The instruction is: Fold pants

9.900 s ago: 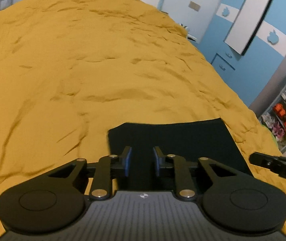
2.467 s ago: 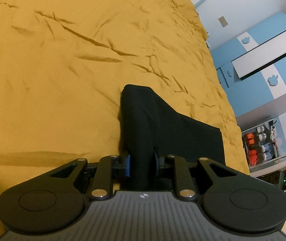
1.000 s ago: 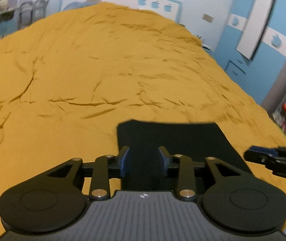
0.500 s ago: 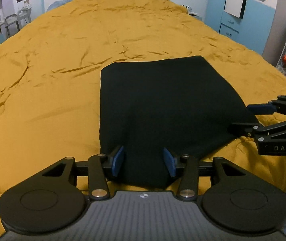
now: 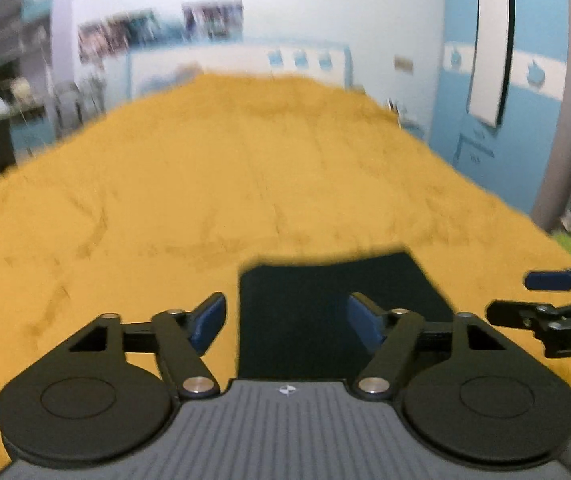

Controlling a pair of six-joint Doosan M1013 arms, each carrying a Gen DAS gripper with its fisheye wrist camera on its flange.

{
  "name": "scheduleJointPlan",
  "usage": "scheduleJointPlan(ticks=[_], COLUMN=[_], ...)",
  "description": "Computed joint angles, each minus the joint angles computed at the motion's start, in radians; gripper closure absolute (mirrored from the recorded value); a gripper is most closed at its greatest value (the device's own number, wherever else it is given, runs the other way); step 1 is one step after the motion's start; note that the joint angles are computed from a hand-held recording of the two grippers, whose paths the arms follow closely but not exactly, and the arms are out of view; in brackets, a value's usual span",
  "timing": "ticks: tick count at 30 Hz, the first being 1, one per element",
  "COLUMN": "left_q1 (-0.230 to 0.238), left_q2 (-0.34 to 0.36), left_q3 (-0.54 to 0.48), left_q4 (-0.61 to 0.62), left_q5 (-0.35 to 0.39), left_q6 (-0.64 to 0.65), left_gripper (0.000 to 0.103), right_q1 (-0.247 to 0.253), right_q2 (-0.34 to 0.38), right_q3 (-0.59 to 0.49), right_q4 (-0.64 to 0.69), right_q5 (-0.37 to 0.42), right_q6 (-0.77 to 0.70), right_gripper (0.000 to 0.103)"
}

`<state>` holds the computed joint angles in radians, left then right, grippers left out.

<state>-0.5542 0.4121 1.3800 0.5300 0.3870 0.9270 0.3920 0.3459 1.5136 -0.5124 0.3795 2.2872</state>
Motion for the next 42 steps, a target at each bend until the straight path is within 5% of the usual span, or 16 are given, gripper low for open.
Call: scheduleJointPlan(ticks=[3,11,18,31,42], left_q1=[-0.019,-0.066,-0.069,-0.078,-0.084], left_q2=[-0.017,-0.036,-0.053,-0.055,-0.065], left_q3=[0.003,0.012,0.044,0.087,0.113], left_q4=[0.258,0.607,0.492,0.267,0.154], left_q5=[-0.013,0.04,0.017,0.138,0.218], left_q6=[-0.242,-0.589,-0.503,-0.293,-0.213], left_gripper=[0.011,0.01,0.01,0.01,0.01], right_q1=[0.011,0.057,0.103,0.14,0.154], right_q2=[-0.026,-0.088,-0.114,-0.075,-0.056], right_q3=[0.002,0.045,0.094,0.092,0.082], right_q4=[-0.162,-0.585,-0.669,-0.359,-0.217], right_q5=[-0.012,0.005,0.008,0.065,0.153], right_q6=[0.183,0.66,0.752,0.416,0.285], right_gripper=[0.021,0.021,0.021,0.021,0.021])
